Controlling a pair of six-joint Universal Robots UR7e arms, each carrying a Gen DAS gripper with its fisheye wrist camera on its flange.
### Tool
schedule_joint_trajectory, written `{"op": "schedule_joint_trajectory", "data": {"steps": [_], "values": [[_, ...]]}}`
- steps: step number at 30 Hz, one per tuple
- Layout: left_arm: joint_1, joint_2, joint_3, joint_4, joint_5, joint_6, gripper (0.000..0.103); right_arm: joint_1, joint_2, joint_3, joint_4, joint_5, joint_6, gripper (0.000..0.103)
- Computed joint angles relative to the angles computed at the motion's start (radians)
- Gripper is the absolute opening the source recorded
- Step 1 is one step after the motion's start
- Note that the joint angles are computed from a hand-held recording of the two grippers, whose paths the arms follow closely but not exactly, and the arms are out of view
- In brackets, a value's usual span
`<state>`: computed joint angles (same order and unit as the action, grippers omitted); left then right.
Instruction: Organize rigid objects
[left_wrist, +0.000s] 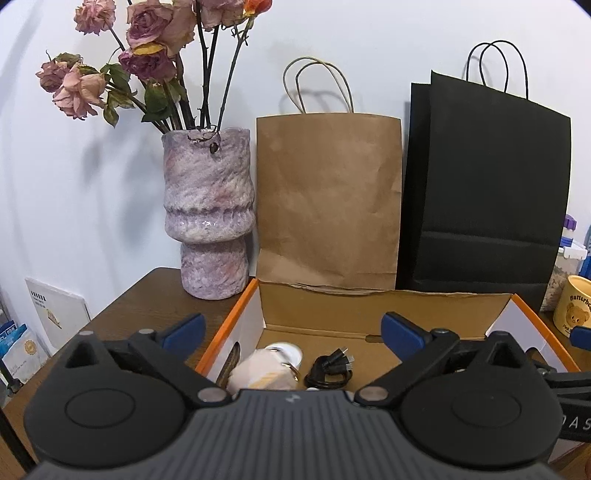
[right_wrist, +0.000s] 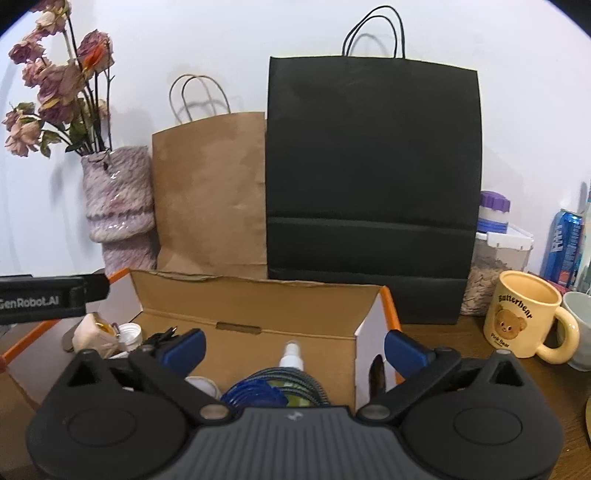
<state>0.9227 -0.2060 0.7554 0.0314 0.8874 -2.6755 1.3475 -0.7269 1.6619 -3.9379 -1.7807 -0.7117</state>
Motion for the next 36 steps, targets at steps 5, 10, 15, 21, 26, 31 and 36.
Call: {"op": "schedule_joint_trajectory", "data": {"steps": [5,10,15,21,26,31,36], "values": [[0.001,0.002,-0.005,0.007,-0.007,-0.006,0.103,0.000,0.001,-0.002,-0.007,-0.007,0.005,0.103],[-0.002,-0.024,0.042,-0.015,-0.003,-0.005,0.103,-0.002,-0.005,0.013,-0.030,-0.017,0.012,0.103],[-0.006,-0.082,0.150,-0.080,0.007,0.010,0.103,-0.005,-0.018,0.051,-0.078,-0.016,0.006,0.103],[-0.014,-0.151,0.276,-0.130,0.016,0.009,0.103,-0.011,-0.042,0.123,-0.150,-0.006,-0.004,0.103],[-0.026,-0.212,0.392,-0.178,0.016,0.012,0.103,-0.014,-0.060,0.201,-0.236,0.004,-0.012,0.103],[-0.044,-0.281,0.525,-0.247,0.015,0.022,0.103,-0.015,-0.078,0.287,-0.325,0.016,-0.019,0.103],[-0.063,-0.351,0.646,-0.302,0.015,0.023,0.103,-0.010,-0.092,0.373,-0.405,0.023,-0.033,0.103]]}}
